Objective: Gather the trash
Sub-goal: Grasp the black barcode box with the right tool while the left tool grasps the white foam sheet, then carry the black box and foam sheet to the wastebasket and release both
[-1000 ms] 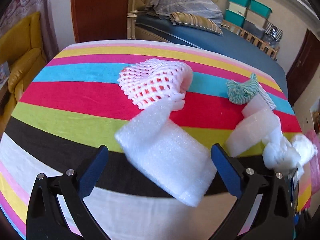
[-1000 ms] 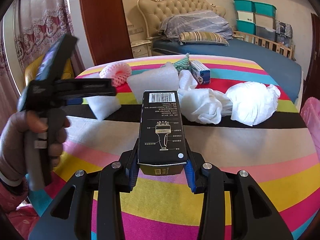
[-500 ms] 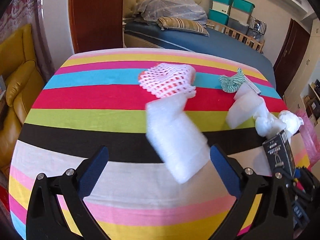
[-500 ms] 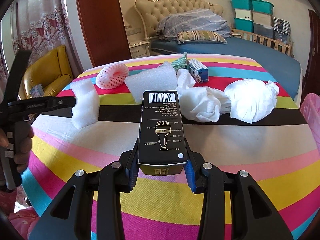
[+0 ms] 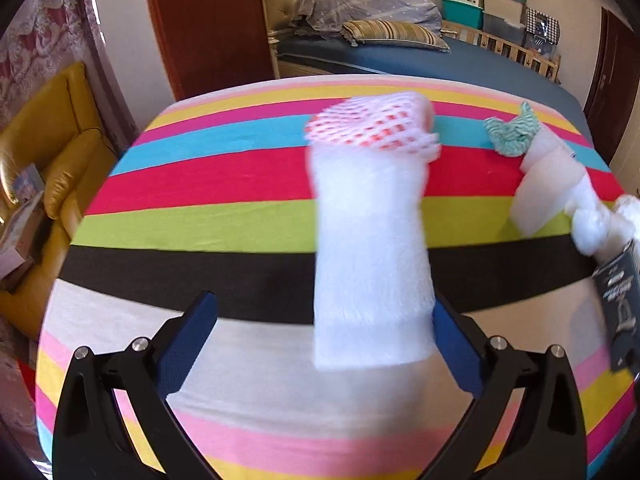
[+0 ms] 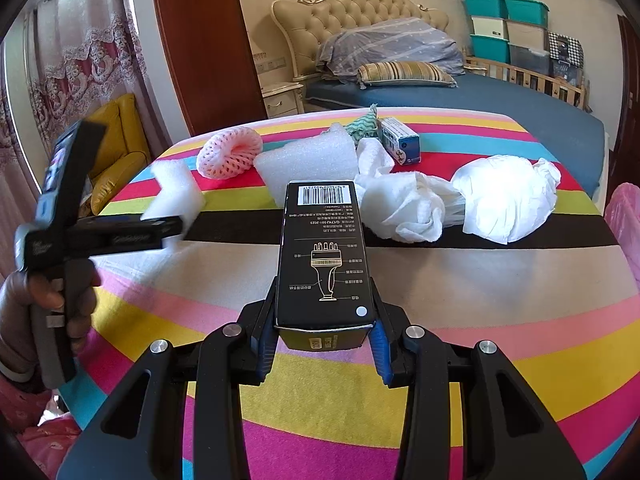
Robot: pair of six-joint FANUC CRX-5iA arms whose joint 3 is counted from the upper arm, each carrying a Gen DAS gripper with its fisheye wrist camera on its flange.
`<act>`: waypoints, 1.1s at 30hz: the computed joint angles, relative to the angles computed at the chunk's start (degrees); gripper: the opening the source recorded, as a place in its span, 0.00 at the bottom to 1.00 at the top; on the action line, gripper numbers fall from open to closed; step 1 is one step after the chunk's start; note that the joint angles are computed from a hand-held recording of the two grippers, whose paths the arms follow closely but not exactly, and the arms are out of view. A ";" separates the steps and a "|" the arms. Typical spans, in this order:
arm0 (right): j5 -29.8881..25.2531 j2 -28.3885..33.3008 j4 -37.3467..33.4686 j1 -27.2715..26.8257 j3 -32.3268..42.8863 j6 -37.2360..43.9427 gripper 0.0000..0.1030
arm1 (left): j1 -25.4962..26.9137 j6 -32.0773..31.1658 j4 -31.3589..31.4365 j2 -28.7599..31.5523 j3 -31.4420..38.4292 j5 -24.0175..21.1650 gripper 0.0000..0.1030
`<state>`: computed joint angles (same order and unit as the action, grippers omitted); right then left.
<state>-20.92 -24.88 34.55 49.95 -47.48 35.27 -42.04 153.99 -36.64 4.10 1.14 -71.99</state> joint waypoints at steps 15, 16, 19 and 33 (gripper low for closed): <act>-2.76 0.93 0.77 1.11 0.68 -0.49 0.37 | 2.92 -7.97 4.92 -5.01 -7.43 13.94 0.65; -3.01 1.08 0.68 1.19 0.83 -0.43 0.37 | 2.15 -7.36 3.75 -4.98 -7.19 13.20 0.60; -3.69 1.42 1.38 1.42 1.00 -1.01 0.37 | 1.43 -8.04 3.38 -6.16 -8.15 14.87 0.50; -6.79 1.13 13.15 4.60 -1.20 -11.95 0.37 | -8.71 -1.34 -6.48 -7.81 -7.41 13.28 0.49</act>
<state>-27.71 -23.75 47.70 54.56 -48.67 23.32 -50.75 152.65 -43.12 -3.71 -6.27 -58.71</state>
